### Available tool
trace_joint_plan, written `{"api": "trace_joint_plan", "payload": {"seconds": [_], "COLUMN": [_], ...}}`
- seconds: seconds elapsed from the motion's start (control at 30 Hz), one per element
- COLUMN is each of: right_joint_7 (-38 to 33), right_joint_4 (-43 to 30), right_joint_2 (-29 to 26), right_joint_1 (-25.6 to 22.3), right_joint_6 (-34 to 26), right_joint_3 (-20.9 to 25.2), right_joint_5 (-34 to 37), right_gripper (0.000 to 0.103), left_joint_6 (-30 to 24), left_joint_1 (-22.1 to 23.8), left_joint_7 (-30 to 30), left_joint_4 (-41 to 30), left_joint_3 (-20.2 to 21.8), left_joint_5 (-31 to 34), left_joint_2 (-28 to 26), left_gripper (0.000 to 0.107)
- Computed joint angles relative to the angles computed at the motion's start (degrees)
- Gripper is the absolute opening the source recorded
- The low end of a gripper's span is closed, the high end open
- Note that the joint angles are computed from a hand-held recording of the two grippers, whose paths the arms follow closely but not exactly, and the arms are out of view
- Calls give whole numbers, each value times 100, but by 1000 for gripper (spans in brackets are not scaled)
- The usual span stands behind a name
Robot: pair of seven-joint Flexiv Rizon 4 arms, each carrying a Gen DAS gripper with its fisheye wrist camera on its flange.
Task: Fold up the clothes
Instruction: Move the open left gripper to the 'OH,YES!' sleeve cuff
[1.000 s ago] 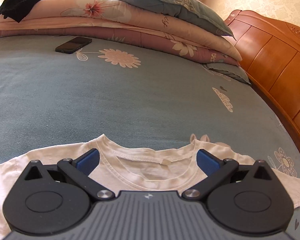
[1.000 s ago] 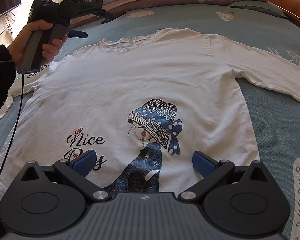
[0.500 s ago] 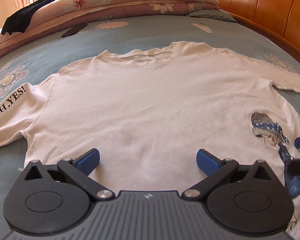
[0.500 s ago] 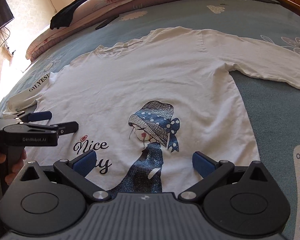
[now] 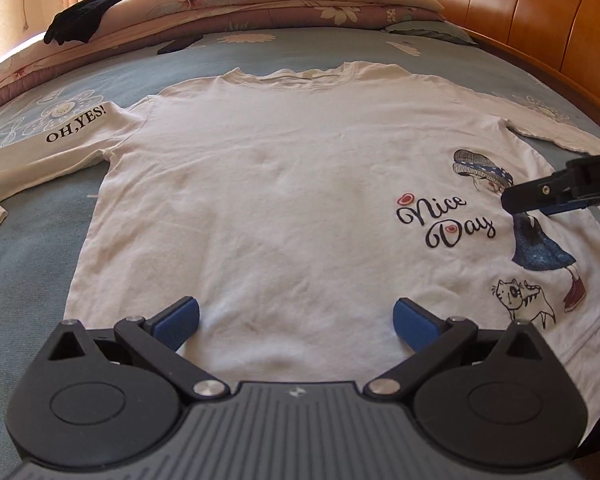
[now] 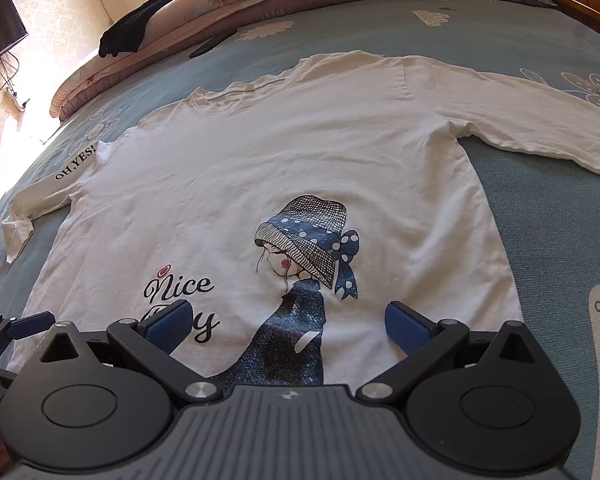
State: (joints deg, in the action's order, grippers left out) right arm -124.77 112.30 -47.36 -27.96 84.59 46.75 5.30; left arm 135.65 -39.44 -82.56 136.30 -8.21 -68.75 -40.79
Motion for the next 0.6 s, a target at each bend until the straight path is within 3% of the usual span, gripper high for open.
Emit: {"api": "trace_joint_plan", "payload": {"seconds": [0.2, 0.3, 0.43, 0.6], "right_joint_7": [112, 163, 116, 422], "right_joint_4": [325, 514, 919, 1039], "right_joint_2": [130, 178, 342, 347], "right_joint_1": [367, 581, 1253, 1302], "right_joint_6": [630, 988, 1818, 2020], "right_joint_3": [-360, -599, -1293, -1435], "right_joint_5": [-256, -510, -786, -1082], "right_gripper": [103, 103, 103, 103], "left_joint_6": [-67, -123, -228, 59], "left_joint_1": [-354, -353, -553, -248], "left_joint_7": [243, -320, 35, -483], "left_joint_4": [264, 572, 546, 551], "left_joint_3": [-330, -426, -477, -235], "left_joint_5": [-765, -576, -1143, -363], "left_joint_2": [247, 423, 588, 550], "left_gripper": [102, 102, 102, 102]}}
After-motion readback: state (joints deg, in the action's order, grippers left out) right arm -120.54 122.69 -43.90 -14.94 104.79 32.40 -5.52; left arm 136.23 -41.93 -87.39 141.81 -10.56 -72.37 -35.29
